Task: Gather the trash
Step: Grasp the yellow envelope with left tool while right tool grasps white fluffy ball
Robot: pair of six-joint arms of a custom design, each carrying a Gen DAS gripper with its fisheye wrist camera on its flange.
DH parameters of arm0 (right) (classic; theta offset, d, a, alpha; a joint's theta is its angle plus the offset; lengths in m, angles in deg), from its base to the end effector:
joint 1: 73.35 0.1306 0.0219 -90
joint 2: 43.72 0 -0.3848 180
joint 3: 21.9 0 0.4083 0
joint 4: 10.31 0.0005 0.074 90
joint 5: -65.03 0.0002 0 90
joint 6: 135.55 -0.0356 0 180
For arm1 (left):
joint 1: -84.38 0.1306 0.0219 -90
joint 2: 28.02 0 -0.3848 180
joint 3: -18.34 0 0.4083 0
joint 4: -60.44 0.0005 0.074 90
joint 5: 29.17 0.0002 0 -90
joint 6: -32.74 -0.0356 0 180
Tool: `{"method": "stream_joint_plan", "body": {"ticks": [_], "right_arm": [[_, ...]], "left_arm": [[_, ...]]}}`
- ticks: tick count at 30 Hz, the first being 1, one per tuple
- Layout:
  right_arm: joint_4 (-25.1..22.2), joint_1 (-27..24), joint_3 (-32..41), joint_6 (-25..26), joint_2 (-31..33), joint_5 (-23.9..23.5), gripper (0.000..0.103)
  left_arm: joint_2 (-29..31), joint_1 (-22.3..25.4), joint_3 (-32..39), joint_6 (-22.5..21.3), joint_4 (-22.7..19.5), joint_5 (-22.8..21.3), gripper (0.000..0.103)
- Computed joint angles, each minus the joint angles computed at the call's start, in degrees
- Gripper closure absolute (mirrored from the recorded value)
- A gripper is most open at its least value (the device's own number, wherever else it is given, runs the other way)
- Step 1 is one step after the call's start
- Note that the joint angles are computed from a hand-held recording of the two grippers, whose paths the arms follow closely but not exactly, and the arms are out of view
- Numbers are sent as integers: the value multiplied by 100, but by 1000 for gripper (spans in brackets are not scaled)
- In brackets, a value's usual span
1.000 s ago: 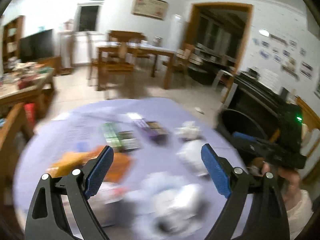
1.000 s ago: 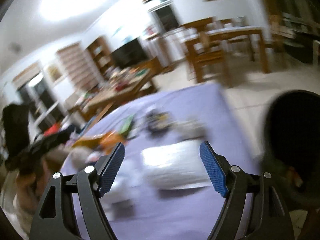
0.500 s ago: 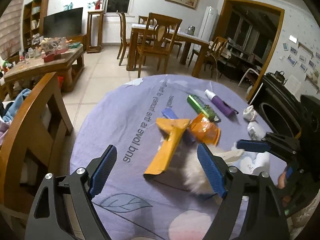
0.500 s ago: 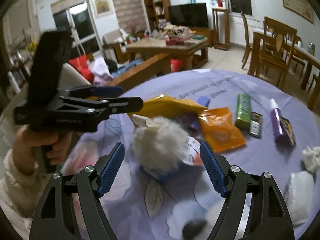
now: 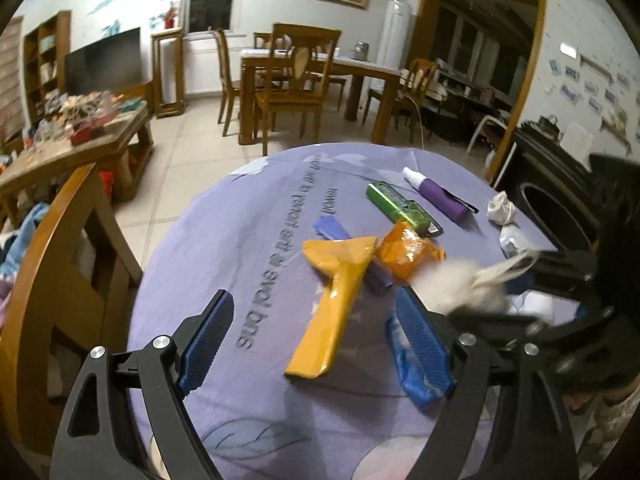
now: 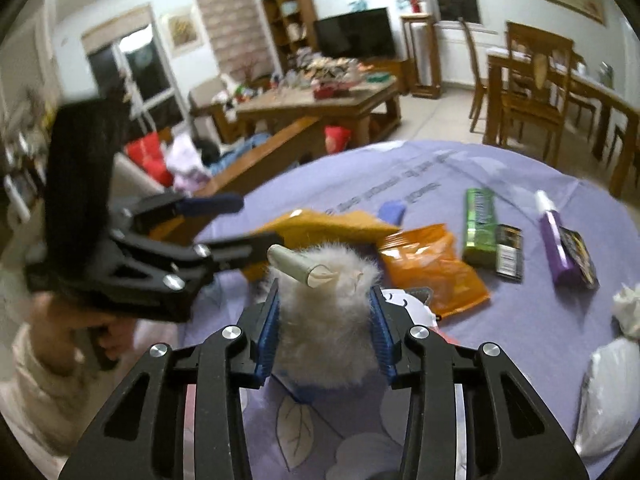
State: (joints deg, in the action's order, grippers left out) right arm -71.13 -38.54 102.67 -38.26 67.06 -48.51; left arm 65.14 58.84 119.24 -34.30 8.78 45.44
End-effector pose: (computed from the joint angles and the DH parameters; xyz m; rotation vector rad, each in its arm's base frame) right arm 0.5074 0.3695 0.5095 -1.0520 2.1821 0.7147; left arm 0.4781 -0.2185 0.4945 -0.0804 2.3049 -0.1185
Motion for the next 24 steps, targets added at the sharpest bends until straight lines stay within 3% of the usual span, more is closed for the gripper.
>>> {"method": "stream_joint_plan", "body": {"ticks": [2, 4, 6, 9, 10, 12, 16, 24], "right_arm": [[136, -124, -128, -167, -132, -92, 63], [188, -225, -185, -247, -204, -153, 63], [202, -290, -248, -281, -270, -200, 63], [247, -400, -317, -325, -338, -276, 63], [272, -430, -362, -346, -367, -317, 63], [354, -510, -449, -399, -418, -411, 63], [518, -626, -610, -544, -506, -591, 63], [1145, -1143, -1093, -1035, -916, -928, 63]], "left_arm": [[208, -10, 223, -81, -188, -73, 22], [448, 16, 480, -149, -418, -50, 37], [625, 88, 650, -56, -599, 115, 61], [764, 144, 743, 15, -747, 191, 87], [770, 161, 747, 62, -784, 232, 92], [597, 153, 562, 118, -500, 194, 97], [356, 74, 389, 170, -102, 96, 97], [627, -338, 1097, 121, -52, 6, 97]]}}
